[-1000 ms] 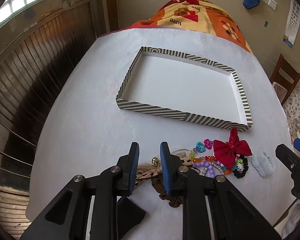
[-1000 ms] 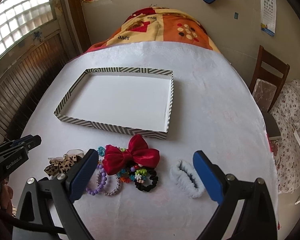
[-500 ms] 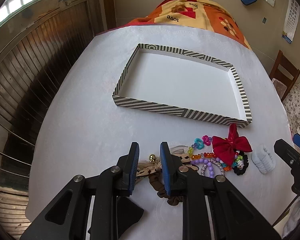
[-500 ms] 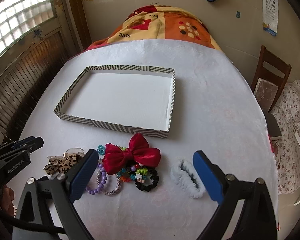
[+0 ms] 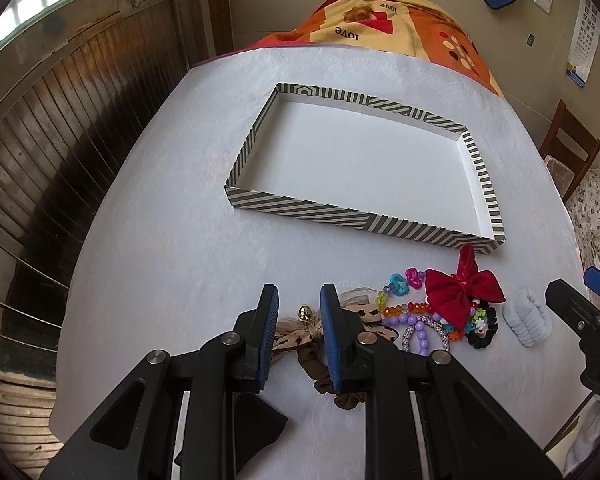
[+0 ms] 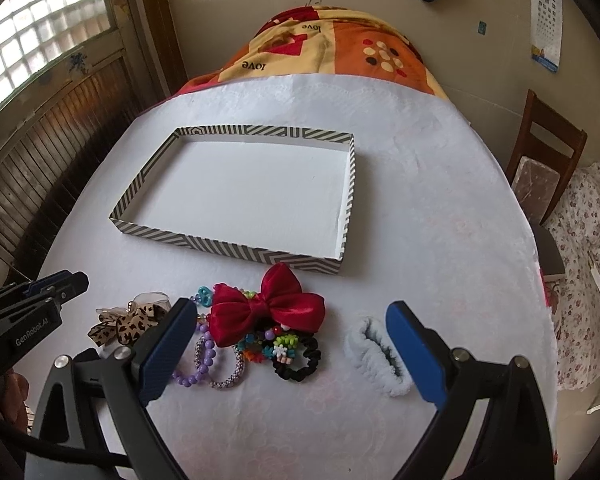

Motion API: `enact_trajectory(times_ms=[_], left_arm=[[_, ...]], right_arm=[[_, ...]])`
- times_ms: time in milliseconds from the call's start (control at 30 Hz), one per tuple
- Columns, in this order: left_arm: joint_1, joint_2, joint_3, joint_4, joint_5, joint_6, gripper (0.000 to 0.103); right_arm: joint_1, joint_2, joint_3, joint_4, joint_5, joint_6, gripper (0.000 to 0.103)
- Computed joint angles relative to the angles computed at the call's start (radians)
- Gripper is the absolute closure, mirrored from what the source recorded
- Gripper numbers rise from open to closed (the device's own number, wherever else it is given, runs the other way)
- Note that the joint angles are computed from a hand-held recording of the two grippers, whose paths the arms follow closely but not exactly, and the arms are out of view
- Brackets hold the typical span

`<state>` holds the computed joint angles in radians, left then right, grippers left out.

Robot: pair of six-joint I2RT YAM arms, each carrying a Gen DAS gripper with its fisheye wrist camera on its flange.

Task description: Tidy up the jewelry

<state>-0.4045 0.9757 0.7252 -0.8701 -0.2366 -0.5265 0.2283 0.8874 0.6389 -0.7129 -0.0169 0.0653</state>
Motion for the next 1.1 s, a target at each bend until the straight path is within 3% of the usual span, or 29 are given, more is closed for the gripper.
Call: enact_trajectory(times_ms=[1100], left_arm=[[0.017,-0.014,-0.004,-0.013,0.022,0.004,0.090]], right_arm=[[-0.030,-0.004,-0.021,0.002,-0.050,-0.032,0.005]])
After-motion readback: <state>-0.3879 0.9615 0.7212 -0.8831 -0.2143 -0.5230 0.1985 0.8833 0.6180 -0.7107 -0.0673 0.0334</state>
